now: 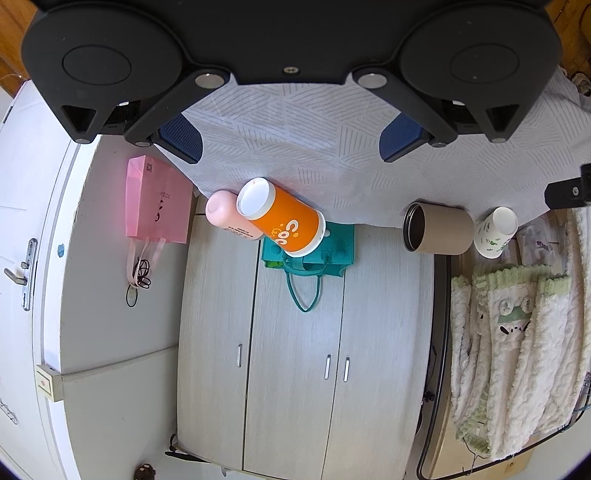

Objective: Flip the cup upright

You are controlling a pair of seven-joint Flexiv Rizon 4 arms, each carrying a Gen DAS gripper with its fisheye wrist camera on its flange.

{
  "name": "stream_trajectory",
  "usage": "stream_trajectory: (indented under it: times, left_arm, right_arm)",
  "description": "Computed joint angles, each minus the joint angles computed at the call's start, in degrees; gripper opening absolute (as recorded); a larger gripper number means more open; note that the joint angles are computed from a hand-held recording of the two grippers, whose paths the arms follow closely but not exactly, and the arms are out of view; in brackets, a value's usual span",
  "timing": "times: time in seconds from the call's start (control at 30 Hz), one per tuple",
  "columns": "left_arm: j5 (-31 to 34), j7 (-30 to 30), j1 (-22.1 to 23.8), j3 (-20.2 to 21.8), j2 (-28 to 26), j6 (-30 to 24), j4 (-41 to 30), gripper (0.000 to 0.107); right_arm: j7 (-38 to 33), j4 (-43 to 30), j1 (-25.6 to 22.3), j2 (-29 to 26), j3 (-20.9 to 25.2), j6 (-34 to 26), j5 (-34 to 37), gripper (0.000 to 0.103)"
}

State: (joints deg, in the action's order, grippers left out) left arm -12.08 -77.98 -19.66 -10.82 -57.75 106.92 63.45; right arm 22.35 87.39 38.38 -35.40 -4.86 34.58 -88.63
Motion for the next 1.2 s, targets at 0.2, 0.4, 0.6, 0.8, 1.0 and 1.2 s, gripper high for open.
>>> stream_trajectory:
  times: [0.2, 0.4, 0.6, 0.8, 1.0, 1.2]
  left_arm:
    - [-2.17, 0.21, -2.72, 4.37, 0.17, 0.62, -0.09, 0.103]
    - [-4.14, 0.40, -3.54, 5.92, 0.45, 0.48, 0.34, 0.103]
    - [-4.41, 1.06, -3.57, 6.28, 0.50, 0.47, 0.58, 0.103]
    - [-4.77, 1.07, -3.55, 6.09, 0.52, 0.64, 0.82, 0.103]
    - [-5.49, 0.90, -3.95, 6.73, 0.57, -0.35, 0.79, 0.103]
    - [-5.26, 0.41, -3.50, 6.26, 0.98, -1.11, 1.18, 0.103]
  right_arm:
    - [-0.53, -0.30, 0.05, -0.21, -0.01, 0.13, 0.16, 0.103]
    - [-1.01, -0.63, 0.29, -0.41, -0.11, 0.08, 0.26, 0.103]
    - [-0.35, -0.80, 0.51, -0.49, -0.18, 0.02, 0.43, 0.103]
    - [-1.57, -1.48, 0.75, -0.83, -0.29, -0.03, 1.07, 0.103]
    - [-1.89, -1.66, 0.86, -0.95, -0.42, 0.16, 1.56, 0.103]
    - [-2.61, -2.00, 0.99, -1.19, -0.55, 0.15, 2.16, 0.103]
